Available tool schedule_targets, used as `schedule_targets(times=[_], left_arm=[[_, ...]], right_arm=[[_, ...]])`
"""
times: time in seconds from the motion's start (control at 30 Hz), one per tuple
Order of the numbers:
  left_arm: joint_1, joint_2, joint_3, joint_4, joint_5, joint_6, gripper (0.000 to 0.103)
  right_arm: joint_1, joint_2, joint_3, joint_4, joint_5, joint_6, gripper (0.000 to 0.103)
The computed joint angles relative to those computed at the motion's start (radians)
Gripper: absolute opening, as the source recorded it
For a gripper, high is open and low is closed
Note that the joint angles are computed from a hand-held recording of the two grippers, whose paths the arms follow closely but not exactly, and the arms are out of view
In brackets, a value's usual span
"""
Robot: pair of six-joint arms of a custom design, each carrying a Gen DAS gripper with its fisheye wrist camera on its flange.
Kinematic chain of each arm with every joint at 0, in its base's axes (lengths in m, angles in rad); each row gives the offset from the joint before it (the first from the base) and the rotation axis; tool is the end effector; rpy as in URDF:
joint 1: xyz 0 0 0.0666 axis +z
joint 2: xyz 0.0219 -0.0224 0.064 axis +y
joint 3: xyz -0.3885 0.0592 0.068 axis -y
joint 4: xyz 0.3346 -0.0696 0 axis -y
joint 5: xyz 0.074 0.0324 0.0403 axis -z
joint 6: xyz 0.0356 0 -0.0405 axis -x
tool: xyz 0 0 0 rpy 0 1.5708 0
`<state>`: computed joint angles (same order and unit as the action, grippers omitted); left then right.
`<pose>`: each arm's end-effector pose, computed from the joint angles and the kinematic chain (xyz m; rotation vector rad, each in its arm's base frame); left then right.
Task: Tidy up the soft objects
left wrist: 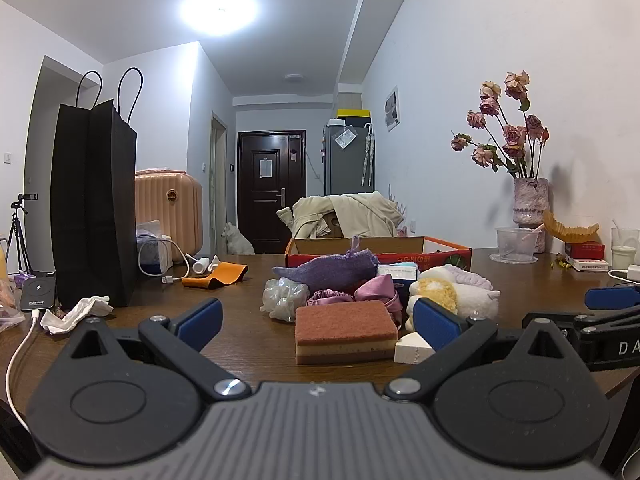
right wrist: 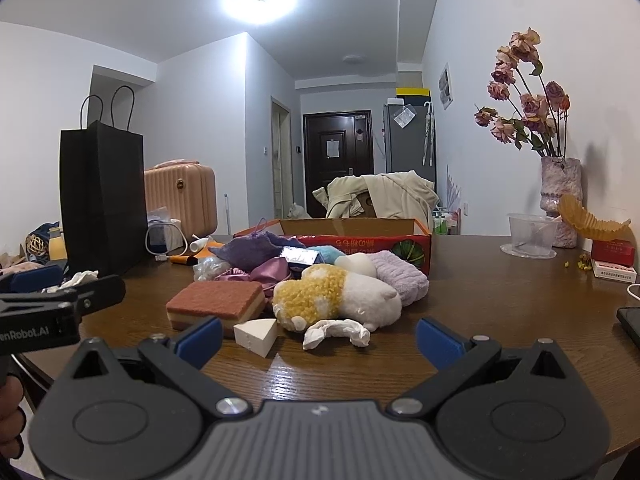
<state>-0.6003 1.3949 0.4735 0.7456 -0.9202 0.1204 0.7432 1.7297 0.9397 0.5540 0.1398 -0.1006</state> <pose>0.2776 -0.1562 0.2416 -0.2577 1.6638 0.2616 0.3660 0.3291 0.2400 -0.4813 1.7654 0.4729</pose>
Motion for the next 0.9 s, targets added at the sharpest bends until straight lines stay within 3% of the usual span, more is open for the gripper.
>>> schedule_targets(times=[0.9], left_arm=[[0.003, 0.005, -0.006, 0.012, 0.004, -0.006, 0.103]], right_arm=[[0.000, 0.001, 0.001, 0.002, 0.002, -0.005, 0.103]])
